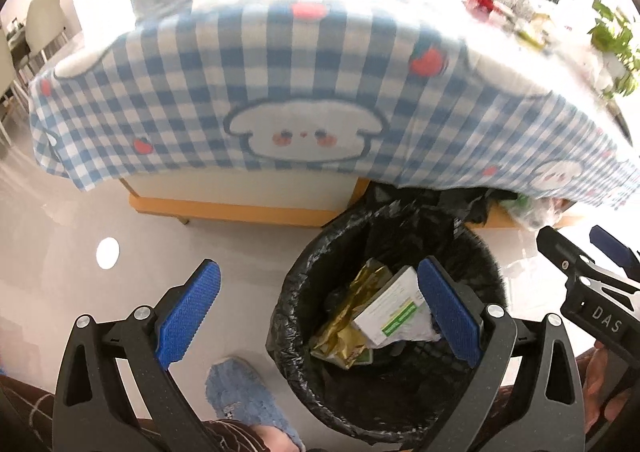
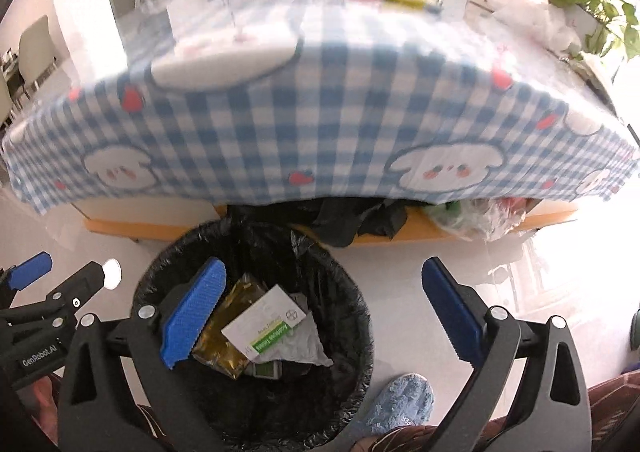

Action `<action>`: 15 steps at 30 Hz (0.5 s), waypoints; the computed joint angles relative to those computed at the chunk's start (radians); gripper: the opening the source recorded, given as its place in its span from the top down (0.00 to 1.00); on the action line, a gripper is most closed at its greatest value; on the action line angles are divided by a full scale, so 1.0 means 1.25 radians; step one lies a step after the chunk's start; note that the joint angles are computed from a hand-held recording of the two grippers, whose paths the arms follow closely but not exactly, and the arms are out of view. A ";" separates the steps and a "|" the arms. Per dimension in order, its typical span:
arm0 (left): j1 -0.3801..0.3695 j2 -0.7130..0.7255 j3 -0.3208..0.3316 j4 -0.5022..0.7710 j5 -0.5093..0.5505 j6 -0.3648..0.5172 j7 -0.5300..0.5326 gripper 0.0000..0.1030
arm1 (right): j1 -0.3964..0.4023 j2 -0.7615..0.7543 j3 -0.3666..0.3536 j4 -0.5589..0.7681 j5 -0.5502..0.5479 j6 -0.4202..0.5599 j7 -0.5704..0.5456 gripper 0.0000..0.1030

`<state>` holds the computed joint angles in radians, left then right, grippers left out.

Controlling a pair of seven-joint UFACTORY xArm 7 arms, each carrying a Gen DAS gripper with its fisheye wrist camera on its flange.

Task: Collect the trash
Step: 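Raise both open tools back over the table toward the snack wrapper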

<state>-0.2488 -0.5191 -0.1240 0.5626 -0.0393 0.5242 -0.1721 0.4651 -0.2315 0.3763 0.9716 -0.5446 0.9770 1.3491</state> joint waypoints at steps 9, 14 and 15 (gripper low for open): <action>-0.013 -0.045 0.017 0.061 -0.028 0.056 0.005 0.06 | -0.029 -0.063 0.008 0.003 -0.013 0.017 -0.007 0.08; -0.007 -0.036 0.015 0.105 -0.034 0.085 0.009 0.06 | -0.053 -0.097 0.009 0.023 -0.012 0.053 -0.047 0.08; -0.005 -0.031 0.013 0.114 -0.034 0.084 0.009 0.06 | -0.060 -0.101 0.010 0.033 -0.015 0.066 -0.058 0.08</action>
<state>-0.2549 -0.5577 -0.1077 0.7052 -0.0812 0.6288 -0.1604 0.3897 -0.3574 0.3887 1.0127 -0.5629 1.0594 1.2763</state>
